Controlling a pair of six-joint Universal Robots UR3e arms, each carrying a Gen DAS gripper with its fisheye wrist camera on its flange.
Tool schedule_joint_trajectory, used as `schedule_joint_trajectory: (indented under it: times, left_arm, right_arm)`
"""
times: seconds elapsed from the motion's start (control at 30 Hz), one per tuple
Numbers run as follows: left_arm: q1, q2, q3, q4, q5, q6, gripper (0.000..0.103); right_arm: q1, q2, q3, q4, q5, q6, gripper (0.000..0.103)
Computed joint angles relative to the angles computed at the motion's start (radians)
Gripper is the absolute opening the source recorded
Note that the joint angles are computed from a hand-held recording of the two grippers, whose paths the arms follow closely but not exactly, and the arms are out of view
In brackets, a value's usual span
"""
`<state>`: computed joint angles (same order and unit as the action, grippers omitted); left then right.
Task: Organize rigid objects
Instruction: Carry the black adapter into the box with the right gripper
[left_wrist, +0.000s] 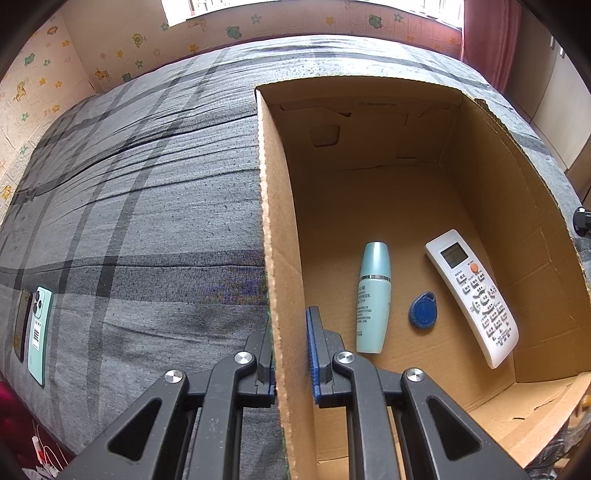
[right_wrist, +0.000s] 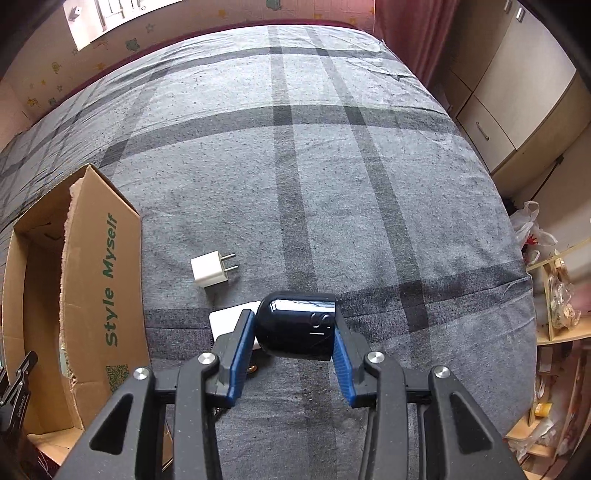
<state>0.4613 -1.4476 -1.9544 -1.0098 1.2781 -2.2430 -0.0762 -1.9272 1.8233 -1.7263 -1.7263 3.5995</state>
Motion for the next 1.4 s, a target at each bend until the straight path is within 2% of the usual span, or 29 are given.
schedule_joint_trajectory:
  times: [0.3,0.8,1.2,1.4]
  left_arm:
    - [0.003,-0.001,0.007,-0.013,-0.006,0.0,0.014]
    - [0.003,-0.005,0.015,-0.021,-0.007,-0.004,0.014]
    - [0.002,-0.005,0.017,-0.024,-0.007,-0.006,0.014]
    - [0.003,-0.002,0.016,-0.027,-0.007,-0.006,0.014]
  right_arm:
    - [0.123,0.114,-0.195,0.035,-0.028,0.042,0.042]
    - [0.356,0.407,-0.598,0.077,-0.05,0.089,0.042]
    - [0.463,0.627,-0.864,0.105,-0.031,0.081,0.042]
    - [0.49,0.699,-0.933,0.111,-0.013,0.073,0.042]
